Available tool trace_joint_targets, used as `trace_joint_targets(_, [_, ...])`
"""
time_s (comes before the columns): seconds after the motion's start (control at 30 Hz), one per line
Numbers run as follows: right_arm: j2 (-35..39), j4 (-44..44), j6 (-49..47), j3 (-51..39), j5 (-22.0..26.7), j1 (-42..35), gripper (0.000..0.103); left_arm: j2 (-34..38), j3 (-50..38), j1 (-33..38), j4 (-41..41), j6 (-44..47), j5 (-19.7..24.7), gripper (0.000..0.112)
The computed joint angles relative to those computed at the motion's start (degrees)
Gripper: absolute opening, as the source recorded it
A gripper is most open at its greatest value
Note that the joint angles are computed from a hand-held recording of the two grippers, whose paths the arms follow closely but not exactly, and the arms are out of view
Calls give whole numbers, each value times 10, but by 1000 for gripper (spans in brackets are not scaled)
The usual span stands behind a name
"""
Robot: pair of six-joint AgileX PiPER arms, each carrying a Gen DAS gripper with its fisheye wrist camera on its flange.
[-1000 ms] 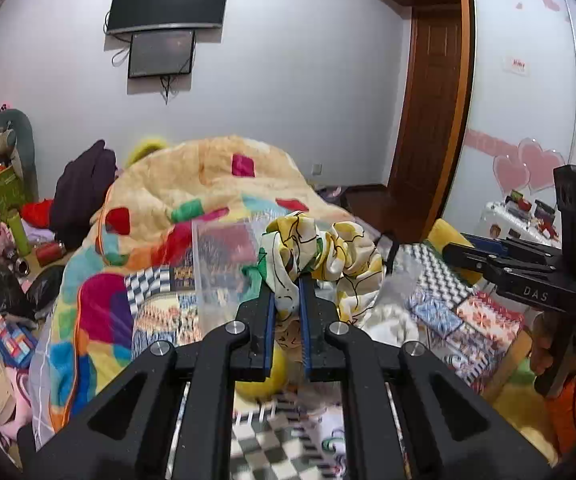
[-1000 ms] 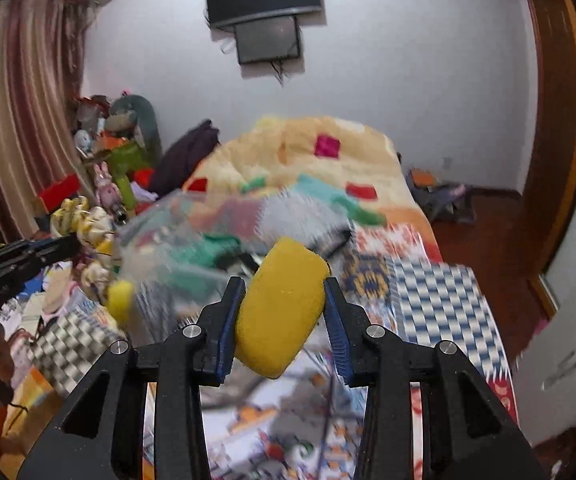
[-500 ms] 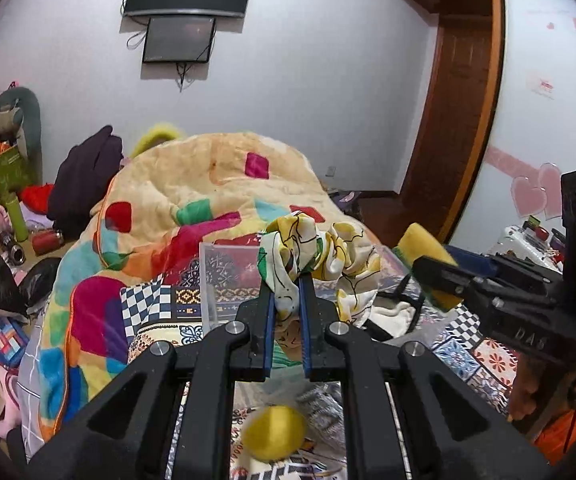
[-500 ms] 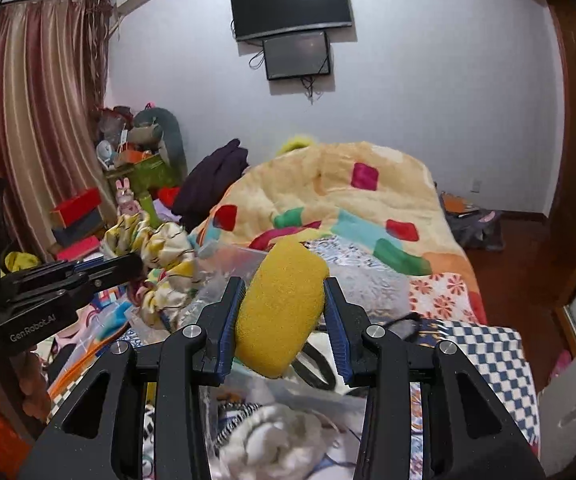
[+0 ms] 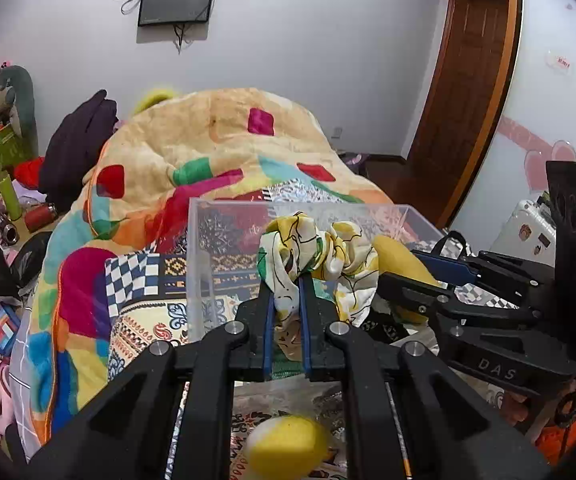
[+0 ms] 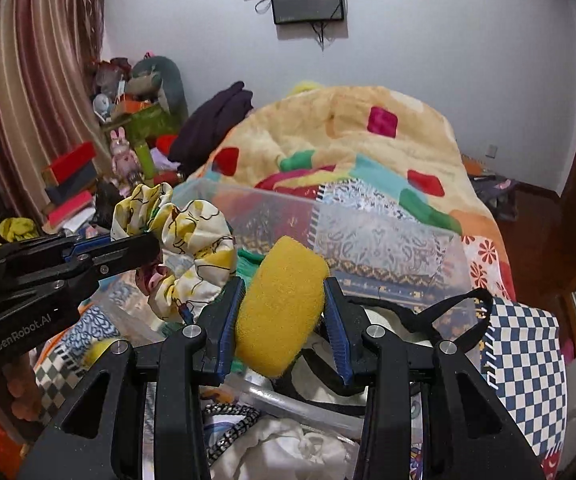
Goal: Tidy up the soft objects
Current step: 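Place the scrunchie into the clear box with the left tool while the right tool drops the sponge in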
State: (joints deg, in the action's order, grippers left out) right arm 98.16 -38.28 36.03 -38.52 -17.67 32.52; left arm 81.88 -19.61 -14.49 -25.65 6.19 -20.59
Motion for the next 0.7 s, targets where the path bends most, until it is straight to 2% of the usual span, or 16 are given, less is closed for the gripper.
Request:
trace_joint_targets(0.2, [10,7,-6,-9,17,7,38,19,-11,-8,-25,25,12,12])
trace_joint_targets(0.27, [9,24,-20,-7,24,10,39,20,-14,-6,-27,26,24,19])
trace_joint_targets(0.33, [9,-13,15,-12,27,5,44,16,-9,-9,-32,28,22,32])
trace_joint_targets(0.37, [6,-26,27,-10,26,1,46,9,-4,-13,-31,27,19,35])
trace_joint_targets(0.43, [-2,-24,24,-4,22,-5,57,-3,2,-30,-86,73,11,51])
trace_joint_targets(0.5, [-14,-16,14,5,19,-11,57,-18,13,-51,-136,111,-8,56])
trace_joint_targets(0.63, [-52,-23,17,31,14,-23,58,-50,25,-64,-162,132,-3,57])
trace_joint_targets(0.7, [-73,-10,3,44,13,-24,58,-72,32,-82,-224,185,-8,59])
